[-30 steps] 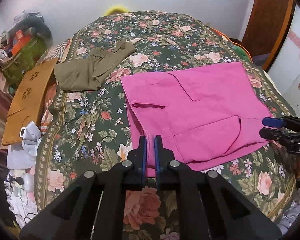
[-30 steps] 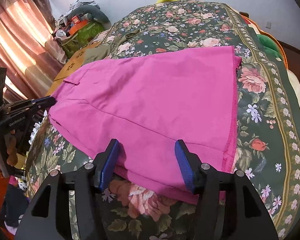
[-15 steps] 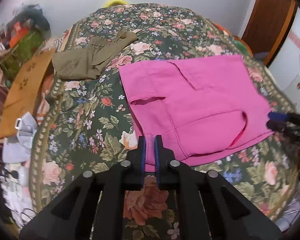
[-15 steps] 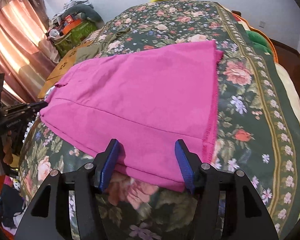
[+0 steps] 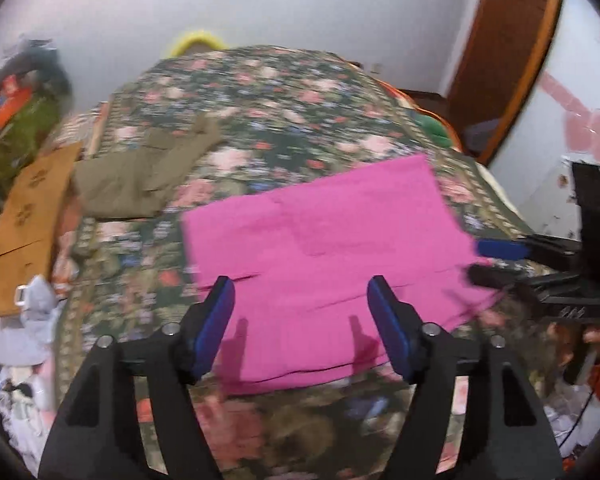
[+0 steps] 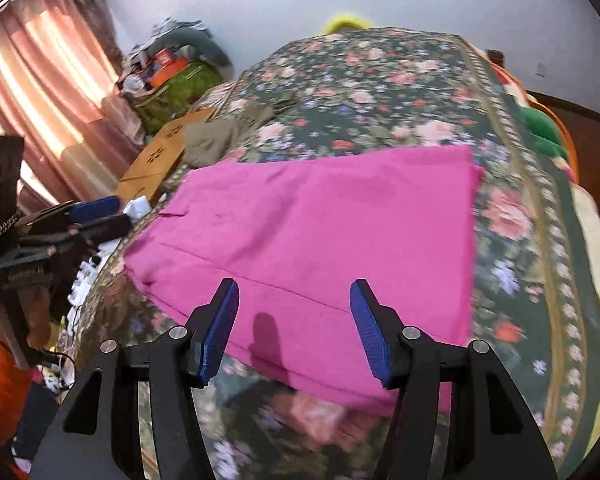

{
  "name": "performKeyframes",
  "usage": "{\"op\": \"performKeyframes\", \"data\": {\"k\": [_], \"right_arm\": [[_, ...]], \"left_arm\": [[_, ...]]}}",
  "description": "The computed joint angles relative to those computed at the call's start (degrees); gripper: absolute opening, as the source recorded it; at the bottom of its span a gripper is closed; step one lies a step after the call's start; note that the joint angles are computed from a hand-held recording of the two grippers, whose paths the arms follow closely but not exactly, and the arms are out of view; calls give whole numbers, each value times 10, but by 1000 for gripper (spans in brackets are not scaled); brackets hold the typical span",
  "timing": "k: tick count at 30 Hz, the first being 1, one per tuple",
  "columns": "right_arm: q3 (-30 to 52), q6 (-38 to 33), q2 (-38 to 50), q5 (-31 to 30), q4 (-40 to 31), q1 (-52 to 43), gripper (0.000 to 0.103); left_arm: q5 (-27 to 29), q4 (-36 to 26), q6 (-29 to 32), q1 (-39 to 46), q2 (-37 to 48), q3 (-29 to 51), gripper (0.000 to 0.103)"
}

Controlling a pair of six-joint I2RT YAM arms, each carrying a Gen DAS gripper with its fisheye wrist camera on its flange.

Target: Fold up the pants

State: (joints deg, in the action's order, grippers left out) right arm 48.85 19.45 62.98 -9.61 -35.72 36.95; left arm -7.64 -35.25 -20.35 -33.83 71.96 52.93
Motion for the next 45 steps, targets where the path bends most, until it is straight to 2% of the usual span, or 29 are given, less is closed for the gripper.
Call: {"op": "performKeyframes", "data": {"k": [5, 7, 9, 11, 18, 25, 29, 33, 37, 41, 45], "right_arm": [[-5, -3, 49, 4, 19, 29, 56], [-21, -8, 51, 1, 28, 26, 65], [-29, -11, 39, 6, 23, 20, 68], [-35, -18, 27, 0, 14, 4, 68], [-63, -25, -10, -18, -9, -44, 68], [-88, -39, -60, -23, -51, -93, 68], [-85, -51, -70, -21, -69, -98, 68], [-65, -60, -59, -21, -81, -99, 68], [-39, -75, -49, -28, -74, -114, 68], [-5, -92, -28, -18, -57, -133, 68], [31, -117, 22, -9, -28, -162, 68]], "left_arm": [[4, 26, -3, -32, 93, 14, 71], [-10, 38, 1, -35, 115, 4, 74], [-23, 74, 11, -34, 100, -28, 81], [-26, 76, 12, -28, 92, -38, 87], [16, 59, 13, 21, 23, -83, 87], [-15, 8, -2, 28, -33, -105, 87], [15, 0, 1, 61, -60, -127, 87], [41, -18, -6, 90, -62, -103, 87], [9, -23, 7, 101, -47, -59, 87], [3, -7, 33, 131, -1, -7, 87], [32, 15, 54, 177, 67, 43, 87]]}}
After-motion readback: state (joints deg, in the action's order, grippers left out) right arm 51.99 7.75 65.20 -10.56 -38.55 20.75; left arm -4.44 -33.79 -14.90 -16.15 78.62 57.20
